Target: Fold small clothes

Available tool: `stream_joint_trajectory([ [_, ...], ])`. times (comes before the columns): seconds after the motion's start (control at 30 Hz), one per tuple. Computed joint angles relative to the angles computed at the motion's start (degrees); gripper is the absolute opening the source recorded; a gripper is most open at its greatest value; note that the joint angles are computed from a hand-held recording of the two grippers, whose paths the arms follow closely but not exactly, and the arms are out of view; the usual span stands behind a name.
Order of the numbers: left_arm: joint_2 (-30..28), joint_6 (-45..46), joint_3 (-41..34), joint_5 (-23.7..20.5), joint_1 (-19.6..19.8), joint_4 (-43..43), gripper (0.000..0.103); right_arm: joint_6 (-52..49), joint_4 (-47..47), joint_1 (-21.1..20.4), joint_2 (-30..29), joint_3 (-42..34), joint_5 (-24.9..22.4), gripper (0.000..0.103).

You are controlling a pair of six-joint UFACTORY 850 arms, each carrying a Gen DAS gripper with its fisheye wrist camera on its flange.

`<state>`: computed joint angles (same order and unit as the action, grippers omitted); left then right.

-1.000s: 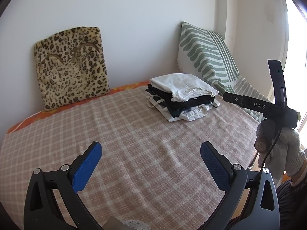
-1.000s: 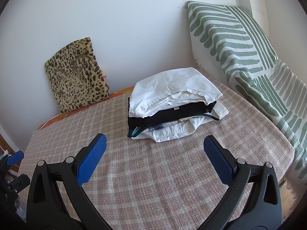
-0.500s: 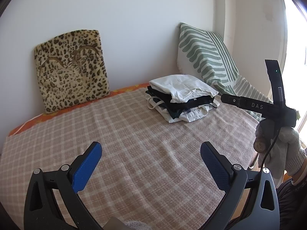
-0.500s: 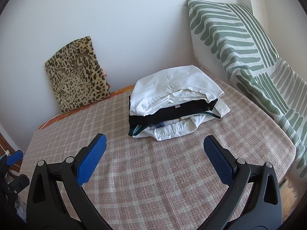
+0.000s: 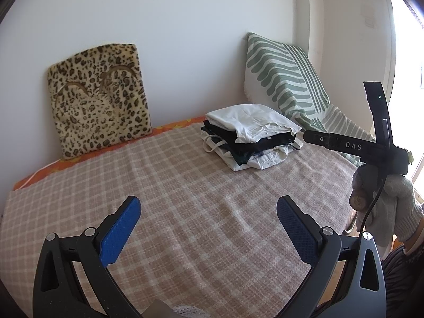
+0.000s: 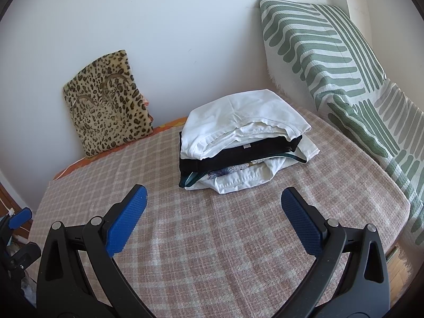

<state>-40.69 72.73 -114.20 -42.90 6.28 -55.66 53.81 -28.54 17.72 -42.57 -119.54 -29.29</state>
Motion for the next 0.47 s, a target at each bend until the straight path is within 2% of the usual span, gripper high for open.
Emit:
stream_joint_trajectory([
  [0.33,-0.5,1.5,-0.9,0.9,0.1,-1.1,0.102,0.7,-0.4,0.1,0.1,0.2,-0.1,0.103],
  [0.47,-0.3,4.0,-0.2,3.0,0.3,-3.7,0.102,0.4,-0.1,0.1,0.0,0.0,-0.2,0.103],
])
